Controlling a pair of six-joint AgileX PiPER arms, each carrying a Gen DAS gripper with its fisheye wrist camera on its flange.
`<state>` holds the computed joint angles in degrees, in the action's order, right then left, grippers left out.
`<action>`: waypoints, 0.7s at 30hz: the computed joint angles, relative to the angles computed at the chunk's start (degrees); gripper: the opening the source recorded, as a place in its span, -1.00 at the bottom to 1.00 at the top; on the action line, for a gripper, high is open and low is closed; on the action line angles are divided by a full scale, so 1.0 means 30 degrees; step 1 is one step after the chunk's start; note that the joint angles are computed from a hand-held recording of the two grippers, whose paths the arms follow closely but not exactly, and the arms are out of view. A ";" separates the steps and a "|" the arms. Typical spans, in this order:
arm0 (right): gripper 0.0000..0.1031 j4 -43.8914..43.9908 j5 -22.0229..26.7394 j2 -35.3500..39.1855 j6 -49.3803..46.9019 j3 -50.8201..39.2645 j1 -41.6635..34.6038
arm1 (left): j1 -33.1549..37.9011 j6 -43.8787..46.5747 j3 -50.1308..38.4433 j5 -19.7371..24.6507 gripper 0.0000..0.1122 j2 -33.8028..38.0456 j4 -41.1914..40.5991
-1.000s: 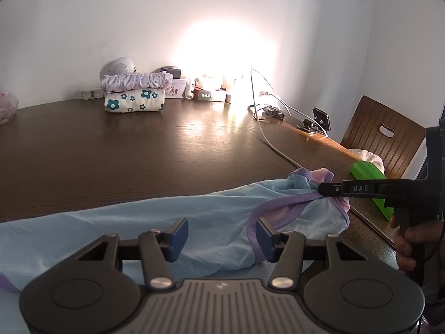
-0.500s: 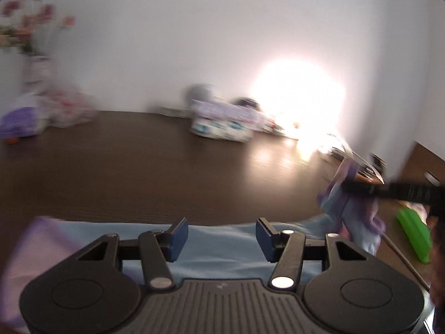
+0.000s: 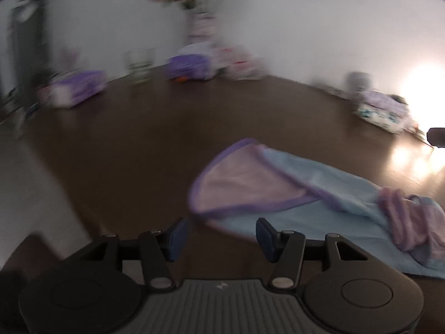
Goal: Fold clothes
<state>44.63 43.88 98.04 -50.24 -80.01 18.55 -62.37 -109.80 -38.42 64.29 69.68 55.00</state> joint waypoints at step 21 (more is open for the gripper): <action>-0.97 -0.9833 0.0884 0.6484 1.2441 -0.7515 0.0761 | 1.0453 0.7664 -0.3847 -1.2143 -0.98 0.4945 -0.1186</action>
